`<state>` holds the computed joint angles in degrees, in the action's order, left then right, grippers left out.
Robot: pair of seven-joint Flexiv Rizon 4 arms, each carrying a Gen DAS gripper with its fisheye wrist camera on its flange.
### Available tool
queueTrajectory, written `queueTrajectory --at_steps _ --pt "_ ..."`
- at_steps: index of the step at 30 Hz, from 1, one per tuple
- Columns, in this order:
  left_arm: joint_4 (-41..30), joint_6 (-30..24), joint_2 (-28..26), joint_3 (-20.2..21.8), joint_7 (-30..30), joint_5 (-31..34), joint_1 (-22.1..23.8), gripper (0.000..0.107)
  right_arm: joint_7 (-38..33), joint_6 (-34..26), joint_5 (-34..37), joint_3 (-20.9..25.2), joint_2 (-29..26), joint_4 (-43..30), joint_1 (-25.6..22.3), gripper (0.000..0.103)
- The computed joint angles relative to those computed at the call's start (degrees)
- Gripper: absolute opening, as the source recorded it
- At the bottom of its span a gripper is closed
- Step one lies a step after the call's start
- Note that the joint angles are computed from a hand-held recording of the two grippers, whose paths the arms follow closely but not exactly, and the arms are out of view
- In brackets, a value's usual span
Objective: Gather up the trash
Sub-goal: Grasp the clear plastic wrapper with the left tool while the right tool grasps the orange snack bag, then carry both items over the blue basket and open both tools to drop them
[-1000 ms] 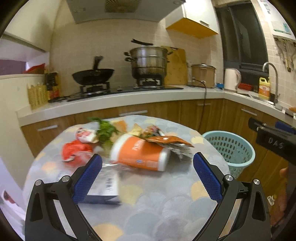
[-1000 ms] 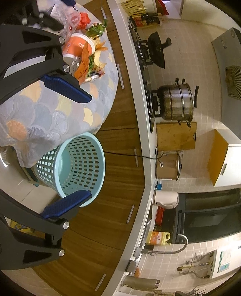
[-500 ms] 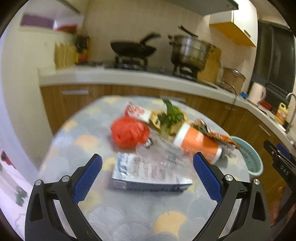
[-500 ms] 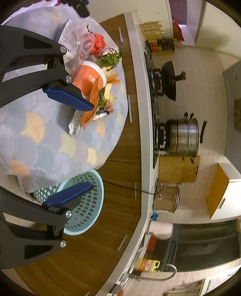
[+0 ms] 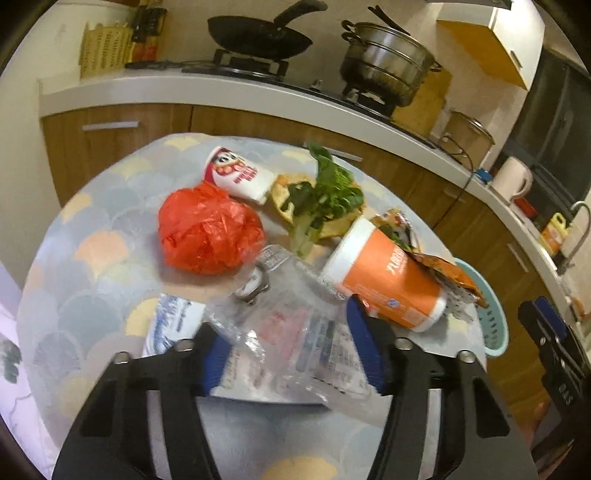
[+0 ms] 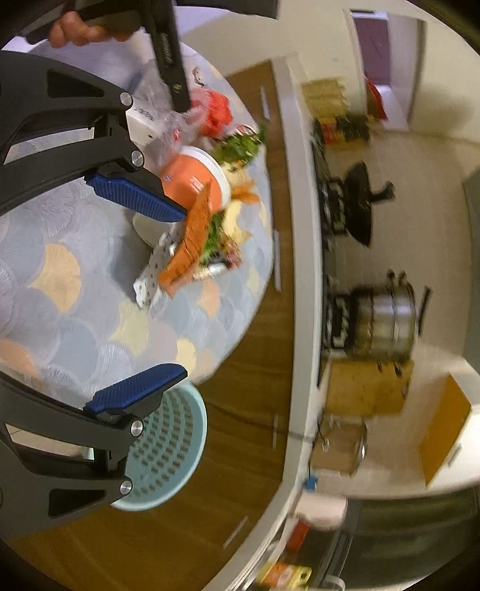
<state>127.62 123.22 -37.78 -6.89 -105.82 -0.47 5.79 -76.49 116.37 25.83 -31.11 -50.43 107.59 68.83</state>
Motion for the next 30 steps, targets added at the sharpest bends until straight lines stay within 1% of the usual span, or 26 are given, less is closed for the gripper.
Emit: queueTrajectory --at_steps 1,2,3,4,5,6,7,10,13,16,17,18,20,21,22,23,24,26,27,28,29,30 --pt "-0.19 -0.45 -0.04 -0.34 -0.18 0.05 0.27 0.043 -0.52 0.04 -2.15 2.16 0.46 -0.38 -2.04 0.075" --pt "-0.33 -0.67 -0.05 -0.66 -0.38 0.24 0.64 0.033 -0.93 -0.29 -3.78 3.83 0.72 -0.84 -3.65 0.075" --pt "-0.39 -0.77 0.06 0.16 -0.16 -0.67 -0.40 0.025 -1.18 -1.22 -5.68 5.77 0.98 -1.51 -5.73 0.075" --pt "-0.40 -1.01 0.21 0.27 0.02 -0.74 -0.49 0.019 -1.23 -1.97 -7.14 7.15 1.15 -2.12 -7.19 0.075" --pt "-0.30 -0.65 0.19 -0.35 -0.27 -0.04 0.25 0.018 -1.41 -2.91 -9.20 8.88 1.53 -2.67 -9.04 0.075" --pt "-0.15 -0.21 0.26 -0.44 -0.49 0.12 0.37 0.017 -1.49 -3.58 -10.24 9.10 1.58 -2.96 -9.43 0.075" --pt "0.02 0.12 0.45 -0.34 -0.48 0.29 0.32 0.010 -1.83 -4.46 -11.33 8.53 1.44 -3.37 -9.19 0.075" --pt "0.74 1.76 0.90 -1.02 -1.04 2.07 1.32 0.008 -2.43 -7.27 -15.61 8.60 1.55 -4.77 -9.88 0.075" --pt "1.31 3.03 1.66 -0.08 -0.75 1.92 0.10 0.007 -0.97 -11.95 -19.44 6.94 0.91 -6.82 -9.40 0.075" --pt "1.63 3.59 2.48 0.59 -0.30 1.64 -0.94 0.007 0.99 -16.07 -23.67 7.74 0.58 -9.54 -11.05 0.074" --pt "1.87 4.12 2.82 0.60 -0.33 1.82 -1.00 0.007 1.68 -18.03 -25.11 8.35 0.59 -10.66 -11.86 0.067" --pt "2.07 4.64 3.12 0.70 -0.23 1.97 -1.19 0.007 2.09 -19.28 -26.50 9.75 0.62 -11.75 -13.33 0.063" --pt "2.58 4.76 4.08 2.93 1.70 -0.55 -4.29 0.007 2.85 -22.10 -28.99 13.17 0.85 -13.83 -16.55 0.047" --pt "2.76 5.08 4.26 3.34 2.23 -1.21 -5.02 0.007 3.54 -24.15 -30.00 14.34 0.71 -15.04 -17.79 0.041" --pt "3.03 5.65 4.46 3.85 2.81 -1.96 -5.88 0.007 4.61 -25.58 -32.07 16.66 0.82 -15.84 -20.04 0.034" --pt "3.29 6.17 4.53 4.13 3.18 -2.56 -6.43 0.006 2.46 -26.93 -31.01 20.85 0.88 -17.32 -23.22 0.032" --pt "3.49 6.51 4.59 4.04 3.33 -2.56 -6.34 0.005 2.85 -26.52 -32.15 23.17 0.96 -17.48 -25.29 0.030" --pt "3.72 6.65 4.90 3.68 3.42 -2.48 -6.00 0.005 3.25 -24.50 -32.91 25.38 1.24 -16.98 -27.48 0.027" --pt "3.80 6.70 5.06 3.69 3.61 -2.57 -6.03 0.005 3.31 -22.47 -33.13 26.63 1.69 -16.13 -28.74 0.026" --pt "3.90 6.82 5.30 4.01 4.06 -3.14 -6.59 0.005 3.45 -21.14 -33.67 27.97 1.88 -15.78 -30.02 0.007" --pt "3.98 7.05 5.75 4.35 4.59 -3.71 -7.19 0.004 2.93 -19.55 -34.37 31.17 2.21 -15.35 -32.80 0.007" --pt "4.12 7.43 6.02 4.47 4.89 -3.84 -7.33 0.004 3.16 -18.67 -34.98 32.93 2.41 -15.16 -34.43 0.007"
